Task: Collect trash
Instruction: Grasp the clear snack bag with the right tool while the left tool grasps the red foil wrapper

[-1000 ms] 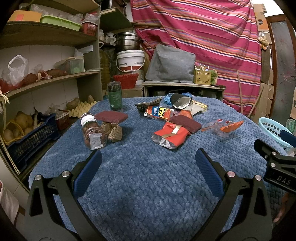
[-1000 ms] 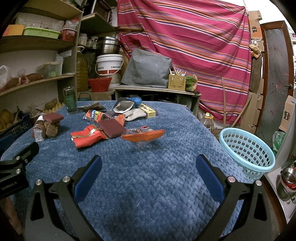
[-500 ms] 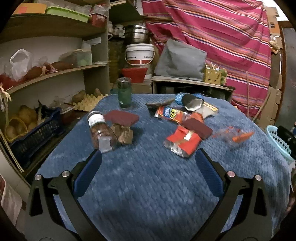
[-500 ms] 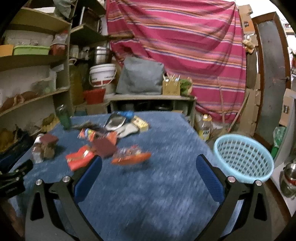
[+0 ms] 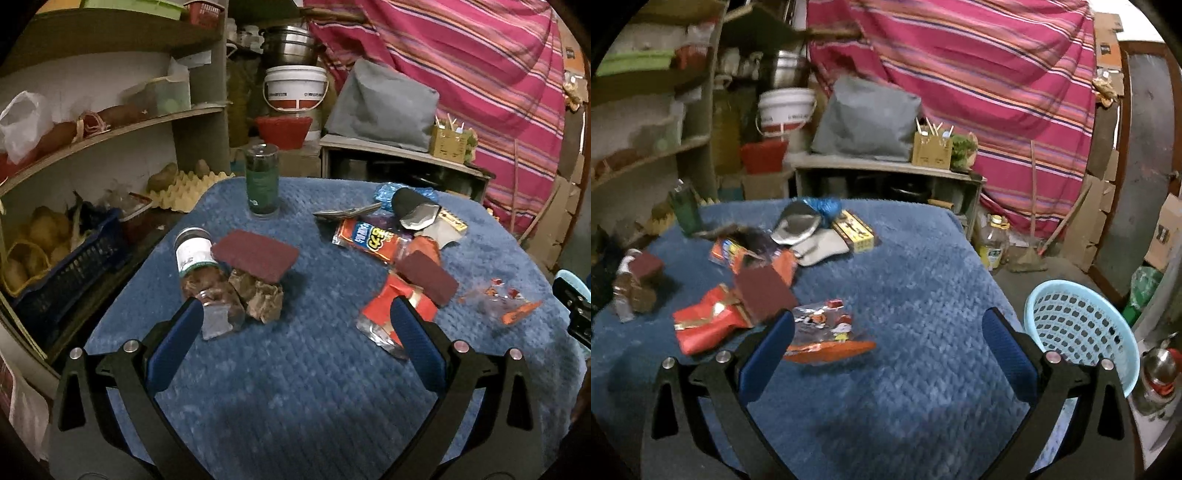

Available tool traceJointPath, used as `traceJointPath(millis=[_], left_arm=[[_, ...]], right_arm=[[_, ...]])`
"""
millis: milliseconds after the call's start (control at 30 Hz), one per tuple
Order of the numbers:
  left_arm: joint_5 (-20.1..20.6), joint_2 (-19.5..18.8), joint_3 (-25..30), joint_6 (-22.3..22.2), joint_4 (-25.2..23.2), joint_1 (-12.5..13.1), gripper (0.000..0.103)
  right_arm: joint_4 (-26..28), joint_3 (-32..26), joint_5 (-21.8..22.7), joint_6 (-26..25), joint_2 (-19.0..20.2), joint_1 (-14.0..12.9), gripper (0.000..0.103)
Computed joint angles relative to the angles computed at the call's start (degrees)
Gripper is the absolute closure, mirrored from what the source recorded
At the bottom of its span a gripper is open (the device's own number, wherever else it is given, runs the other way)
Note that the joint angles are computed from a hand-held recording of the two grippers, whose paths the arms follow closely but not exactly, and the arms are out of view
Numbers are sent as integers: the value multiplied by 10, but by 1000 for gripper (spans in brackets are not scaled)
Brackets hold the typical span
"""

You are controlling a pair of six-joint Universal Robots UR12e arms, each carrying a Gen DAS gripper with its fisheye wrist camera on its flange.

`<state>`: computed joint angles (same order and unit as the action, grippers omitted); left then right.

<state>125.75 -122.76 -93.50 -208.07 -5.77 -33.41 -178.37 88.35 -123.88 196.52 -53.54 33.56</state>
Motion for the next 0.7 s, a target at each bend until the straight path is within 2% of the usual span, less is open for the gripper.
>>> traceJointPath(millis=[67, 133, 267, 367, 500, 633, 700], left_arm=[[-18, 0, 4, 4, -13, 7, 5], [-26, -2, 10, 13, -26, 12, 5], [-5, -10, 20, 31, -33, 17, 5], [-5, -14, 27, 30, -40, 23, 5], [-42, -18, 36, 24, -57, 32, 5], [-55, -32, 53, 42, -66, 27, 5], [-61, -40, 62, 54, -66, 23, 5]], right_arm=[[27, -17, 1, -4, 9, -1, 4], [41, -30, 20, -8, 16, -5, 4], [92, -58, 36, -6, 32, -9, 4], [118, -64, 64, 4, 36, -15, 4], [138, -63, 97, 14, 37, -22, 4], [142, -59, 120, 17, 35, -27, 5], [140, -57, 128, 16, 35, -29, 13]])
